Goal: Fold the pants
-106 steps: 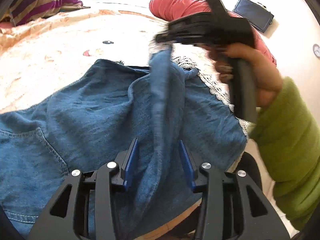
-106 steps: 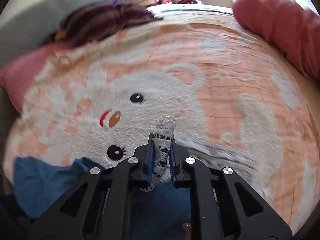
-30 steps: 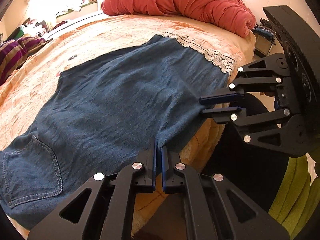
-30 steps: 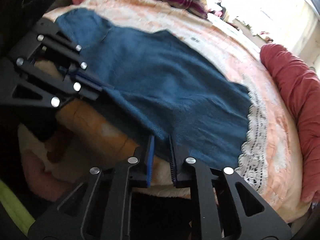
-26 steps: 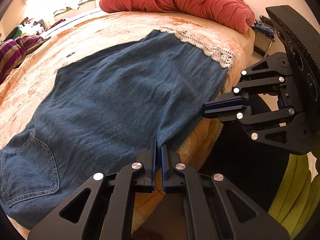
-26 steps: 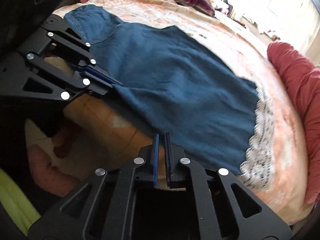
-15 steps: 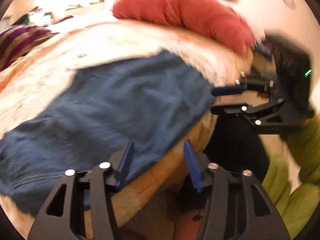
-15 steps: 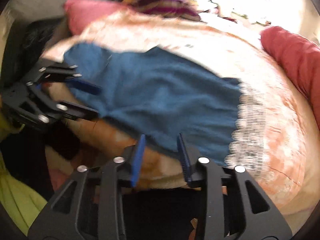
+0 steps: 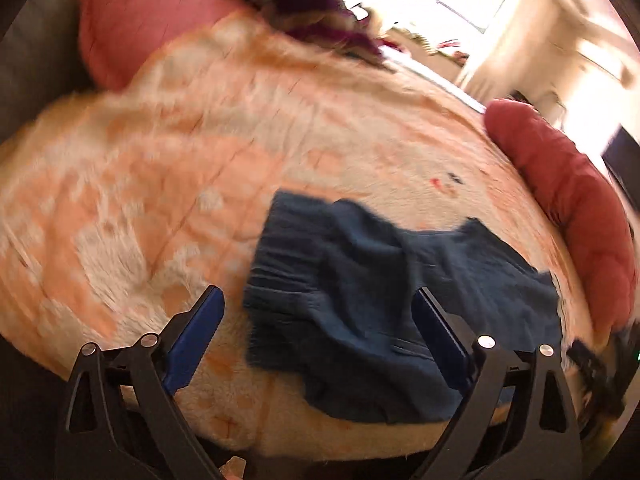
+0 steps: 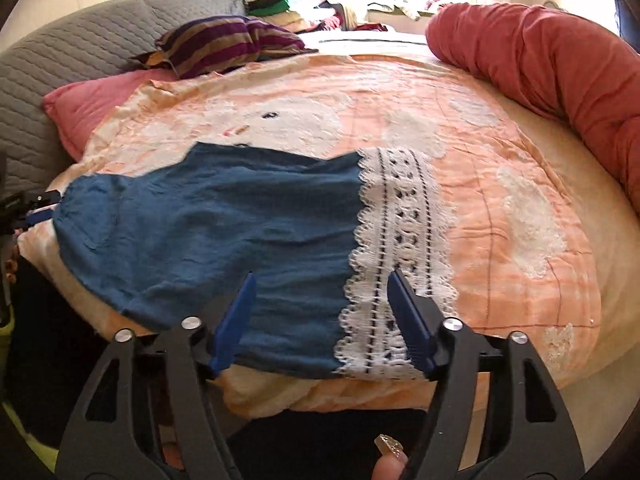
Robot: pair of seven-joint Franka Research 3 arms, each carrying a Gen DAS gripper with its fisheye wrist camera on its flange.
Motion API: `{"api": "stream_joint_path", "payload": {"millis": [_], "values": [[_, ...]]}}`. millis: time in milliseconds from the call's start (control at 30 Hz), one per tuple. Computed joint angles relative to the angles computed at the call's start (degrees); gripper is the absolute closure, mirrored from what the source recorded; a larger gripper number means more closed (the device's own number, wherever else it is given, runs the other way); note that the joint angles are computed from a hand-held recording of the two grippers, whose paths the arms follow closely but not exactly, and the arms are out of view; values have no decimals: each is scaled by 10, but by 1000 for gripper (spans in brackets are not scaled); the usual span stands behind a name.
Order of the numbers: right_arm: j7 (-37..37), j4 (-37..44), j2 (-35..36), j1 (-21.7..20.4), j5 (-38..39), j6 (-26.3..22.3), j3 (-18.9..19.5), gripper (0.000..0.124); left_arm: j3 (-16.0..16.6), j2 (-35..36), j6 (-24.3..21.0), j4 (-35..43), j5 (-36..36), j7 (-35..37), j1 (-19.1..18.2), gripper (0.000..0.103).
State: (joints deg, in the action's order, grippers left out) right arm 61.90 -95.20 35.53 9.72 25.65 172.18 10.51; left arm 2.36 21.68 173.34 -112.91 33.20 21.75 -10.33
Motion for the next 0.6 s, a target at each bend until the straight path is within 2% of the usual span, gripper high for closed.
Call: {"api": "stream_joint_path", "payload": {"millis": [33,67,100,133,167,200,267,333,400,433,500,533,567,600], "values": [[5,4,4,3,-3,-4,-6,63,-30,12,0,5,-23,18,28,15],[10,9,7,6,-6,-13,-11,63,-58,22,13,6,-57,54,55,43],[18,15,11,10,-12,-30,-21,62,-68,27,6,9,-72,71,61,53],[36,21,16,24,-23,-42,-41,62,-58,29,-8,17,-63,67,49,55],[51,26,20,34,-33,-54,-55,62,-33,25,-15,17,-54,67,23,56],[60,30,24,38,-41,-63,-61,62,-22,19,-14,12,-46,63,13,57],[52,18,21,28,-40,-47,-48,62,17,-1,-16,-3,-11,32,-18,57],[47,12,19,22,-40,-41,-40,62,41,-12,-48,-7,31,-3,-39,54],[39,8,21,10,-32,-33,-26,62,20,-2,-75,4,30,2,-19,48],[37,8,22,7,-29,-31,-22,62,12,3,-86,9,29,0,-13,41],[31,3,21,3,-25,-22,-17,62,16,-2,-81,5,46,-29,-10,38],[28,-1,18,3,-25,-20,-16,62,30,-8,-73,0,76,-60,-22,38],[27,-4,16,4,-24,-19,-18,62,60,-19,-76,-2,137,-117,-51,37],[26,-15,10,-12,-28,-11,1,61,77,-31,-83,-4,190,-162,-72,37]]}}
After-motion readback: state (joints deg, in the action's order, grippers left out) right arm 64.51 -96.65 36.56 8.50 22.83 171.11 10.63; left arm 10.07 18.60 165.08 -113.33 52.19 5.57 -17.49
